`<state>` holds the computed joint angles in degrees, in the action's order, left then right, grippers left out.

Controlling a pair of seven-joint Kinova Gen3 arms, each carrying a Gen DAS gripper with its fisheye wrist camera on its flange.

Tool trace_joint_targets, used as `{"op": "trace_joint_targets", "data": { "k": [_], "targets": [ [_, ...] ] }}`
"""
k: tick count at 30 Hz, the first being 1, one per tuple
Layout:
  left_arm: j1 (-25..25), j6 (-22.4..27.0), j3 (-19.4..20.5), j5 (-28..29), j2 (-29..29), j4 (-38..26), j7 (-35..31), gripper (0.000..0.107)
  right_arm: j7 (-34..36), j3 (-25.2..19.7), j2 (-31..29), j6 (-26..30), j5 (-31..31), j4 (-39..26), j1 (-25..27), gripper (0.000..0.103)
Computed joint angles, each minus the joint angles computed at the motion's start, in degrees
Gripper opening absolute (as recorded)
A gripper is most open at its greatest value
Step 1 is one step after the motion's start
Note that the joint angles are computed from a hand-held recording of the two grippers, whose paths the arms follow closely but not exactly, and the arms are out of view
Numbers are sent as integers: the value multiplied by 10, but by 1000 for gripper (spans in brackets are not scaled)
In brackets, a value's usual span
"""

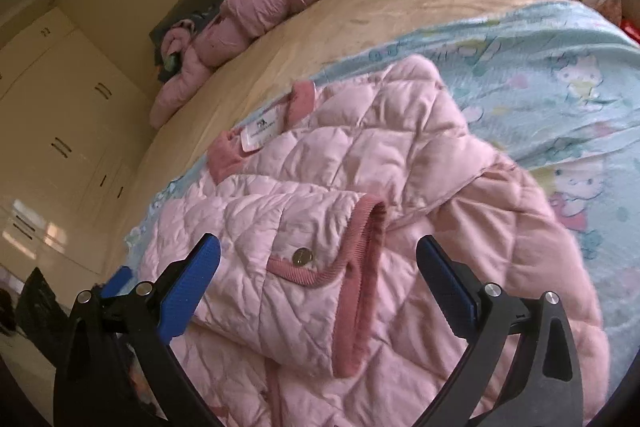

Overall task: Fold large clothes
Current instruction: 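Grasp the coat's trimmed hem with the right gripper while the left gripper releases the sleeve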

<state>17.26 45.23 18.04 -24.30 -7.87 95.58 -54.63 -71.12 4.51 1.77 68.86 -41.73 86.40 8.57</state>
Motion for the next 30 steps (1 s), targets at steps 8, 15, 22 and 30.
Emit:
{"op": "trace_joint_targets", "data": {
  "k": [8,15,22,30],
  "targets": [
    [-62,-17,-67,72,-65,40,23,93,-31,-22,47,-15,-6,4,-7,72],
    [-136,-26,-81,123,-107,67,23,93,23,-38,45,-58,-11,27,-14,13],
    [-182,-30,-83,151,-117,78,31,93,126,-44,5,-84,-30,-15,-33,6],
    [-200,-32,-53,140,-93,74,62,93,150,-48,9,-126,20,-103,-71,6]
  ]
}}
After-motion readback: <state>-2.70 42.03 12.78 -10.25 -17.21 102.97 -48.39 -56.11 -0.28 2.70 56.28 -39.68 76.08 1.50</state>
